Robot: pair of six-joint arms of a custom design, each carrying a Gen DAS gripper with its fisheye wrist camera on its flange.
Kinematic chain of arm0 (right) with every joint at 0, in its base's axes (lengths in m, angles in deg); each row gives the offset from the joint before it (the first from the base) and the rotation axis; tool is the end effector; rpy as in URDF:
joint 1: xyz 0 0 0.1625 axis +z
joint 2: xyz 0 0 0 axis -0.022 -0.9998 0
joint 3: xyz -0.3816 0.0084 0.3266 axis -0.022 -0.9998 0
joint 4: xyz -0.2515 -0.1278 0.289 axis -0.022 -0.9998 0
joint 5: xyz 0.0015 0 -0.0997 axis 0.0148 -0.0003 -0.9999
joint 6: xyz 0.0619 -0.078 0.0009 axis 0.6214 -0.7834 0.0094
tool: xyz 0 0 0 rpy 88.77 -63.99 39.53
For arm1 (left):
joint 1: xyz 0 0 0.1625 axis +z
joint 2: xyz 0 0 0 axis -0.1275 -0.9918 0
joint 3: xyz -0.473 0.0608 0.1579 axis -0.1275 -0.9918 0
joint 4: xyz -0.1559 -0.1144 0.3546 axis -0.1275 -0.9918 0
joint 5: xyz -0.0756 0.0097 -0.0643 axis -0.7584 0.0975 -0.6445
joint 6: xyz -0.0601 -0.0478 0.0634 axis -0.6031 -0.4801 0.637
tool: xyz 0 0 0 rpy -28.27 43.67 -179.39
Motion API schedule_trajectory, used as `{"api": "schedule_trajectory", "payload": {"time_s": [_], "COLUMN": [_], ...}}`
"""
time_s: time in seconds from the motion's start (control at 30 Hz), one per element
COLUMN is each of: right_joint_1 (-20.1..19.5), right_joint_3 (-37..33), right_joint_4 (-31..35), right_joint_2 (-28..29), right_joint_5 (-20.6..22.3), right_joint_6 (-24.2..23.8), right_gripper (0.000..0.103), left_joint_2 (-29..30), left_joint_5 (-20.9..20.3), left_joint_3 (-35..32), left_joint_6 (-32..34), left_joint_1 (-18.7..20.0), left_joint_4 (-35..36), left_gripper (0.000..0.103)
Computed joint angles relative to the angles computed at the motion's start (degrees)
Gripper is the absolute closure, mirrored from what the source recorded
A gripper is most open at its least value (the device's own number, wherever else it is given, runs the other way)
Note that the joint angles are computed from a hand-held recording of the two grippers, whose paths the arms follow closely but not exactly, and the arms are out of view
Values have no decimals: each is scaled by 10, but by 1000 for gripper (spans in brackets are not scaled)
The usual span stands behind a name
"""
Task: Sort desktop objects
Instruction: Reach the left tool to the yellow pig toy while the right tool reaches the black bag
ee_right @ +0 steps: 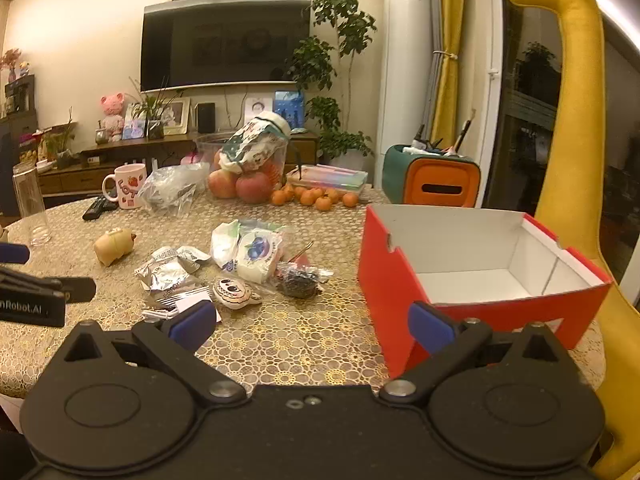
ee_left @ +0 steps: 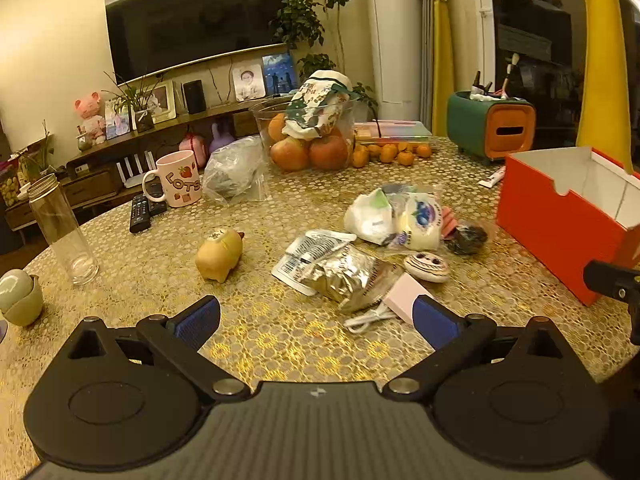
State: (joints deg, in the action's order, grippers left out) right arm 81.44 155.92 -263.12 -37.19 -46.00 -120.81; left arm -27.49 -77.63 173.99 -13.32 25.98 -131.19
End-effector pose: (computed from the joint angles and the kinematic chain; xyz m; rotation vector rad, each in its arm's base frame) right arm 0.0739 -0.3982 0.3177 1.0388 -2.2366 1.0871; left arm -0.3597 -0.3602 0.0471 0.2435 1.9172 -1.1362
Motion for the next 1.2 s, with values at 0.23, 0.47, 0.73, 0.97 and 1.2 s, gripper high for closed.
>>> {"api": "schedule_trajectory", "payload": {"time_s": [0.23, 0.47, 0.73, 0.97, 1.2], "right_joint_1": [28, 48, 65, 76, 78], "right_joint_3": [-31, -62, -108, -143, -177], "right_joint_4": [-9, -24, -20, -22, -17], "right_joint_2": [46, 95, 144, 183, 220], "right_joint_5": [-34, -57, -80, -103, -134], "right_joint_6": [12, 11, 15, 26, 32], "right_gripper": [1, 1, 1, 3, 8], "left_joint_2": [-19, -36, -48, -31, 3], "left_joint_5": [32, 60, 85, 105, 113], "left_joint_3": [13, 26, 37, 41, 43], "left_joint_6": [42, 96, 186, 314, 479], "left_joint_1": [39, 86, 147, 186, 219], "left_joint_4": [-41, -89, -174, -314, -506], "left_gripper": [0, 0, 0, 0, 0]}}
